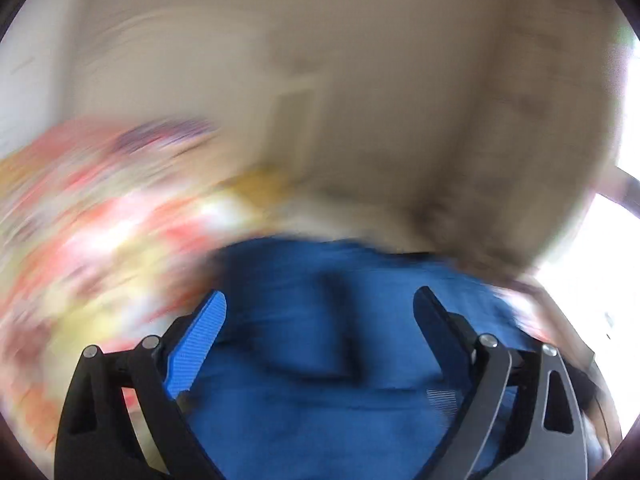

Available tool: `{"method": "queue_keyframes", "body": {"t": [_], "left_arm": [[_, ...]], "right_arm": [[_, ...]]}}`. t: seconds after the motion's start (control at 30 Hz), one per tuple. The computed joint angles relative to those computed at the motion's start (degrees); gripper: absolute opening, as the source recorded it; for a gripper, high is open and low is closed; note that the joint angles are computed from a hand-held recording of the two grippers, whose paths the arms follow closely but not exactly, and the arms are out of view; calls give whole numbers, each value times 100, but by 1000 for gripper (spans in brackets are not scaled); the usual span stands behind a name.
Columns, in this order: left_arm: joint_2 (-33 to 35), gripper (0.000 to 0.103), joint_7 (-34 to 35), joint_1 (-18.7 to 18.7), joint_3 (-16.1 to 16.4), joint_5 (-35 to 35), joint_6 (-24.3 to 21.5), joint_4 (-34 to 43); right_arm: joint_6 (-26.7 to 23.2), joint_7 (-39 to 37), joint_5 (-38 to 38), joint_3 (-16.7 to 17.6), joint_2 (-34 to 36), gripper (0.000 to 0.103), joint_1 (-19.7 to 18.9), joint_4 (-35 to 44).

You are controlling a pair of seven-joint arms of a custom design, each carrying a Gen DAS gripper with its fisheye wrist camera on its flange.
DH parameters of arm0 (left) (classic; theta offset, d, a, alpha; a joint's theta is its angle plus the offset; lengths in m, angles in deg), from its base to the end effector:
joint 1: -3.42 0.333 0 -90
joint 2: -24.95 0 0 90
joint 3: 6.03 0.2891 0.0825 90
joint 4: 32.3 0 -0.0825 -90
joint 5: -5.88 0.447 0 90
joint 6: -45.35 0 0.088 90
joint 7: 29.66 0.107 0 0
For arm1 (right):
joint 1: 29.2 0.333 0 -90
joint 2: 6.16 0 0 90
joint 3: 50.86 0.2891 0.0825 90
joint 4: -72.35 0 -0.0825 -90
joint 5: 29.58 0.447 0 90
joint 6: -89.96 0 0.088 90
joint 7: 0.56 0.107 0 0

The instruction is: Fold large clothes

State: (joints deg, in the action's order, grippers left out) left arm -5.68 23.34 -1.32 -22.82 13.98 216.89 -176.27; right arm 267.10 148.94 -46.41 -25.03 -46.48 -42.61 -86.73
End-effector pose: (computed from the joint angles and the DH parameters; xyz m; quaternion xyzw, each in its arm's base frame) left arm 0.4662 -0.2046 0.5270 -0.6491 0.5874 -0.4201 0.2391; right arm 0.4398 0.1111 0.4451 -0.4544 0.7502 -0.2838 0.3875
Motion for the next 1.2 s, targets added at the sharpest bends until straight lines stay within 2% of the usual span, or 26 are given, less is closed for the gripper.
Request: {"method": "queue_keyframes", "body": {"t": [0.03,0.07,0.1,0.13,0.17,0.27,0.33,0.43,0.53,0.63,0.73,0.8,0.87,0.9,0.97,1.07,1.1,1.2], "left_arm": [[43,79,-252,354,-221,25,-553,103],[192,77,-101,509,-317,-262,-825,226],[335,77,121,463,-248,-514,-962,285],[494,77,44,388,-169,-363,-1122,364],[654,77,-222,189,19,88,-1206,432],[778,77,-372,200,-35,484,-1160,410],[801,78,-461,219,-8,647,-1048,380],[709,78,-501,137,202,499,-740,169],[513,78,-549,78,328,237,-449,-84],[270,78,-822,354,79,325,-199,-269],[-42,80,-1382,1039,-567,760,46,-397],[-228,82,-1709,1403,-891,971,176,-463],[-247,84,-1770,1411,-877,1006,162,-466],[-204,84,-1729,1326,-784,984,124,-448],[-174,84,-1733,1267,-709,973,67,-428],[-244,84,-1902,1385,-800,1044,82,-458],[-268,84,-1951,1411,-819,1063,78,-467],[-269,85,-2006,1381,-781,1076,34,-469]], "right_arm": [[-24,-29,-28,17,19,78,-6,25],[-57,-57,-62,39,36,78,-8,54],[-97,-75,-102,70,50,78,-18,88],[-122,-114,-142,49,71,78,4,112],[-154,-147,-175,28,97,78,31,135],[-348,-369,-299,-116,234,78,220,267],[-616,-581,-609,1,214,78,283,409],[-855,-1034,-1322,325,352,78,417,763],[-1285,-1368,-2120,845,774,78,390,1387],[-1877,-1278,-3046,1538,1279,78,30,2110],[-2800,-1419,-3834,2068,2105,76,-178,2909],[-3165,-1447,-4241,2234,2531,76,-179,3238],[-3472,-1509,-4567,2307,2840,75,-102,3447],[-3594,-1601,-4619,2286,2868,75,-15,3460],[-3443,-1754,-4498,2057,2662,75,204,3305],[-2826,-1821,-3659,1336,2137,75,679,2854],[-2464,-1827,-3183,952,1918,75,920,2604],[-1396,-2192,-2432,7,1702,75,1656,2108]]}}
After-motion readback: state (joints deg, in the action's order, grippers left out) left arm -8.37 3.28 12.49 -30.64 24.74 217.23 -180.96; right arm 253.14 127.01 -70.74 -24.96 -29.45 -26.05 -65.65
